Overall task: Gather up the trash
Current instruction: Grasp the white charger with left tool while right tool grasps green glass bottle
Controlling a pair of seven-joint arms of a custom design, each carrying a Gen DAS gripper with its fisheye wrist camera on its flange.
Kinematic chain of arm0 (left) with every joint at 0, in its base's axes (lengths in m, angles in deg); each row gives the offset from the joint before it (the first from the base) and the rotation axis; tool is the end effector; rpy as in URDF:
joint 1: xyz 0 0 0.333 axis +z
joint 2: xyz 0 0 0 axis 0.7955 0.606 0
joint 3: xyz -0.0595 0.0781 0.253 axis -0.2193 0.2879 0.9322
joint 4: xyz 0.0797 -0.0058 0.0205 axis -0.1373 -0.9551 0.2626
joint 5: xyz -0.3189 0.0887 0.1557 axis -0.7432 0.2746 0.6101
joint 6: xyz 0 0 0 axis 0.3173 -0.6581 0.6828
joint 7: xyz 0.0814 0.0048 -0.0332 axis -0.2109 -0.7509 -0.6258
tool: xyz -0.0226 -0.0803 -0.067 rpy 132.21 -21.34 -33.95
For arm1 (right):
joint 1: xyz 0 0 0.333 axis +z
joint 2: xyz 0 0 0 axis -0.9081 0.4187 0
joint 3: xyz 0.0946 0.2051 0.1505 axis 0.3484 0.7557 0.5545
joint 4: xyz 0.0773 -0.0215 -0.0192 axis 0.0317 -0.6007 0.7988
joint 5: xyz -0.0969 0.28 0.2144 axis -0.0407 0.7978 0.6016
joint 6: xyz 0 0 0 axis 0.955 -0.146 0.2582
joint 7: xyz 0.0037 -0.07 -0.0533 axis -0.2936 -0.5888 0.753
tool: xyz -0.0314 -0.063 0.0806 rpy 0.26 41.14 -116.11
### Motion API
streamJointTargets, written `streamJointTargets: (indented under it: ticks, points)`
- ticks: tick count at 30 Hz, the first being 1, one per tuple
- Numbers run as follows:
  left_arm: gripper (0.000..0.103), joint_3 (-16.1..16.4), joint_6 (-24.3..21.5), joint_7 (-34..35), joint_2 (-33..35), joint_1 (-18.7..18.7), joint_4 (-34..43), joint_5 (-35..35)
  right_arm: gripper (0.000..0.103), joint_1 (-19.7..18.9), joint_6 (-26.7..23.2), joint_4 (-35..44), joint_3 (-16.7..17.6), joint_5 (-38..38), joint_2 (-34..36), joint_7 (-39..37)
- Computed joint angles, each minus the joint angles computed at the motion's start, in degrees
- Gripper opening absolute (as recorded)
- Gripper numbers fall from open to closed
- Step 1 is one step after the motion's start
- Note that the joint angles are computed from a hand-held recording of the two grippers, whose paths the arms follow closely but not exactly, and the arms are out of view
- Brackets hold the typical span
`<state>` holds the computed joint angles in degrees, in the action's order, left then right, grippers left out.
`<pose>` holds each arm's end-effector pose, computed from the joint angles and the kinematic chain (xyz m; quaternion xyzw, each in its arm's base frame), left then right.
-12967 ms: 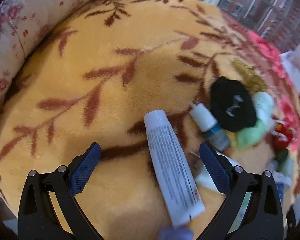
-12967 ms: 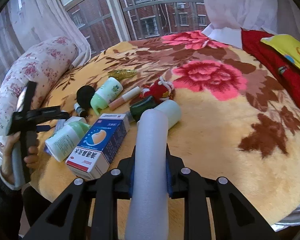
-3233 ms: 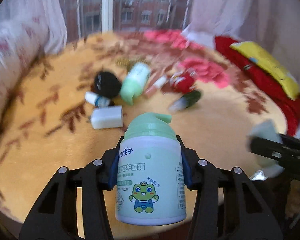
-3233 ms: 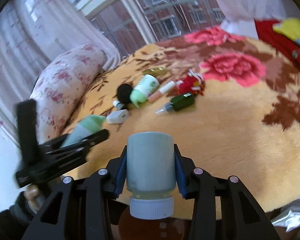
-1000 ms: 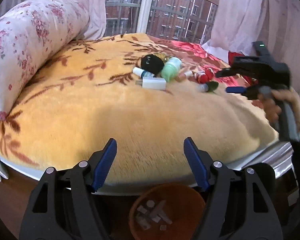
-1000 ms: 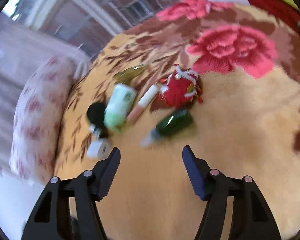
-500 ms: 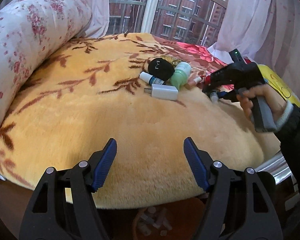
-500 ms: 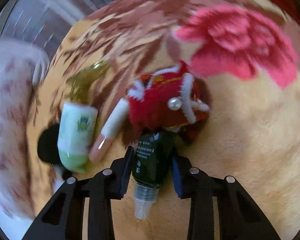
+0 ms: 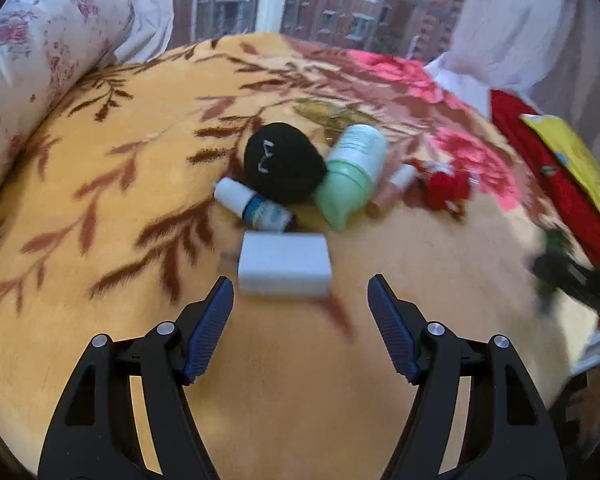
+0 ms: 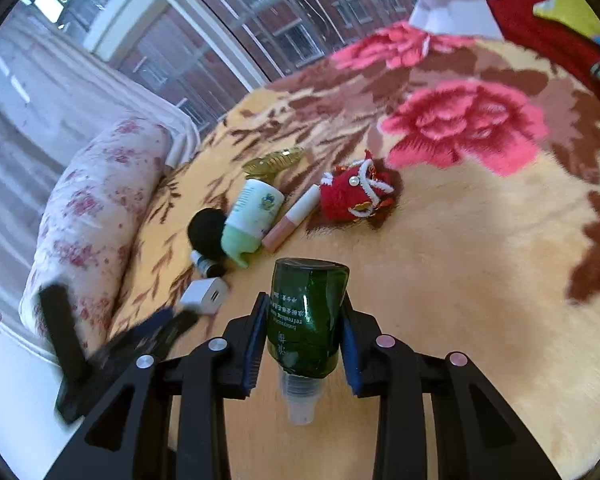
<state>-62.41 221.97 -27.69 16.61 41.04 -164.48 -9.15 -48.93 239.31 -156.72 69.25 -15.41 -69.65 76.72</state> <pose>0.4609 -0.2656 0.4314 -0.7119 0.6215 -0.2714 0.1825 0.4838 0.0821 0.4456 -0.6776 0.6163 0.0006 0.4012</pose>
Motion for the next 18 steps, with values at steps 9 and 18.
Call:
streamJointTargets:
  ticks: [9, 18]
  points:
    - [0.077, 4.15, -9.42, 6.08, 10.3, -3.92, 11.13, -2.21, 0.033, 2.52, -0.35, -4.11, -1.27, 1.35, -4.55, -6.82]
    - [0.07, 4.51, 1.23, -2.54, 3.43, -2.66, 1.84, 3.74, 0.033, 3.96, 0.5, -7.79, -0.49, 1.69, -7.48, -6.39]
